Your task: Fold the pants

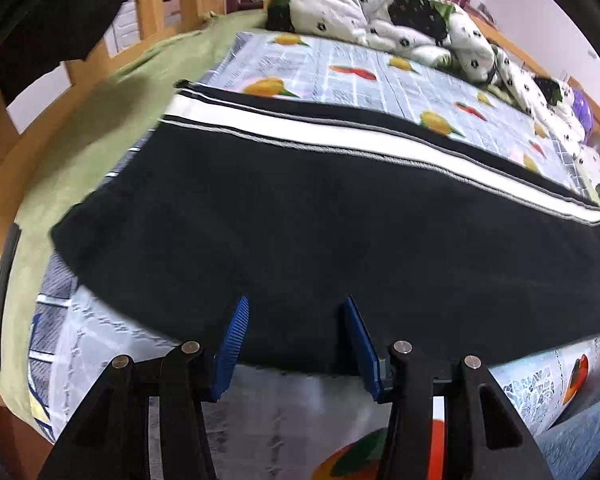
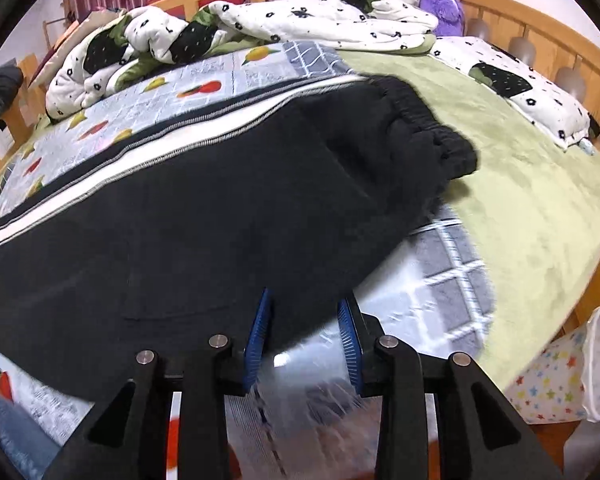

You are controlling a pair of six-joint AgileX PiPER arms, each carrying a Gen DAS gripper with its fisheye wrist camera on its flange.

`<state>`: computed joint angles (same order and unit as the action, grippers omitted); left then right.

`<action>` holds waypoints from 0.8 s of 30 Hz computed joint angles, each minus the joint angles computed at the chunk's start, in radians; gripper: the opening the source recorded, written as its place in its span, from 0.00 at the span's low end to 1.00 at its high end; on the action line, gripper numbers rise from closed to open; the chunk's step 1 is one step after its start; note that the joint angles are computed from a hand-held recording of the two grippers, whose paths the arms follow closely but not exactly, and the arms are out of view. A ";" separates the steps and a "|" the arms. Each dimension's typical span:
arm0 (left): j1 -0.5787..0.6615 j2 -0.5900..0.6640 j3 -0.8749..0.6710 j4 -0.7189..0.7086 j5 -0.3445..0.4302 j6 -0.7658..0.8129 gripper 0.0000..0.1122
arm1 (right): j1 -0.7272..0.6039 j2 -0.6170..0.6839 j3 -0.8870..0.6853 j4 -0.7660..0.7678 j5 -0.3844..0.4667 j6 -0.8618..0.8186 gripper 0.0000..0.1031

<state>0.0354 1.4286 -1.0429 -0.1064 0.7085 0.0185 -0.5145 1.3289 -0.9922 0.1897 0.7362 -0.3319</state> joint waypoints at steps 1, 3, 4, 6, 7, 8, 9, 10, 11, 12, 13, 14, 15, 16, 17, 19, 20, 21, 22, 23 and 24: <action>0.034 -0.012 -0.003 -0.045 0.001 0.038 0.43 | -0.014 -0.019 -0.012 -0.001 0.024 0.000 0.32; 0.070 -0.003 -0.044 -0.077 0.011 0.052 0.43 | -0.033 -0.040 -0.058 0.012 0.063 0.002 0.32; 0.085 0.024 -0.091 -0.098 0.022 0.065 0.43 | -0.036 -0.037 -0.089 0.024 0.081 0.007 0.33; 0.102 0.092 -0.195 -0.110 0.044 0.078 0.43 | -0.020 -0.012 -0.173 0.079 0.112 0.018 0.39; 0.103 0.131 -0.253 -0.101 0.052 0.071 0.43 | -0.007 0.009 -0.206 0.096 0.118 0.021 0.46; 0.103 0.196 -0.343 -0.079 0.077 0.051 0.43 | 0.032 0.039 -0.247 0.103 0.114 0.041 0.49; 0.099 0.247 -0.412 -0.052 0.095 0.028 0.43 | 0.073 0.063 -0.276 0.088 0.104 0.068 0.51; 0.099 0.294 -0.472 -0.035 0.106 0.015 0.43 | 0.123 0.095 -0.308 0.071 0.090 0.092 0.51; 0.102 0.354 -0.552 -0.017 0.132 0.003 0.43 | 0.187 0.146 -0.353 0.061 0.079 0.099 0.51; 0.107 0.418 -0.641 0.004 0.160 -0.015 0.43 | 0.234 0.190 -0.390 0.057 0.076 0.101 0.51; 0.115 0.485 -0.733 0.014 0.195 -0.027 0.43 | 0.279 0.243 -0.435 0.056 0.078 0.101 0.51; 0.115 0.532 -0.796 0.027 0.221 -0.042 0.43 | 0.316 0.288 -0.478 0.053 0.087 0.100 0.51; 0.113 0.590 -0.874 0.048 0.249 -0.059 0.43 | 0.363 0.350 -0.539 0.045 0.101 0.100 0.51; 0.113 0.637 -0.936 0.070 0.275 -0.073 0.43 | 0.390 0.381 -0.566 0.039 0.104 0.103 0.51; 0.111 0.685 -0.998 0.090 0.299 -0.086 0.43 | 0.429 0.439 -0.627 0.039 0.120 0.092 0.51; 0.103 0.751 -1.076 0.117 0.323 -0.095 0.43 | 0.495 0.544 -0.739 0.047 0.143 0.050 0.51; 0.098 0.750 -1.070 0.135 0.312 -0.097 0.42 | 0.520 0.572 -0.761 0.042 0.140 0.035 0.51; 0.086 0.737 -1.038 0.170 0.269 -0.106 0.40 | 0.553 0.625 -0.819 0.020 0.148 0.027 0.51; 0.076 0.719 -0.999 0.205 0.223 -0.120 0.36 | 0.573 0.648 -0.842 0.004 0.146 0.030 0.51; 0.072 0.705 -0.971 0.238 0.193 -0.141 0.24 | 0.594 0.700 -0.904 -0.003 0.157 0.019 0.51; 0.070 0.691 -0.944 0.260 0.169 -0.159 0.17 | 0.609 0.757 -0.984 0.000 0.191 -0.006 0.51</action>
<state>0.1054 2.1196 -1.9869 0.1538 0.8774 -0.1410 0.0946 2.0857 -1.9758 0.1896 0.9274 -0.3379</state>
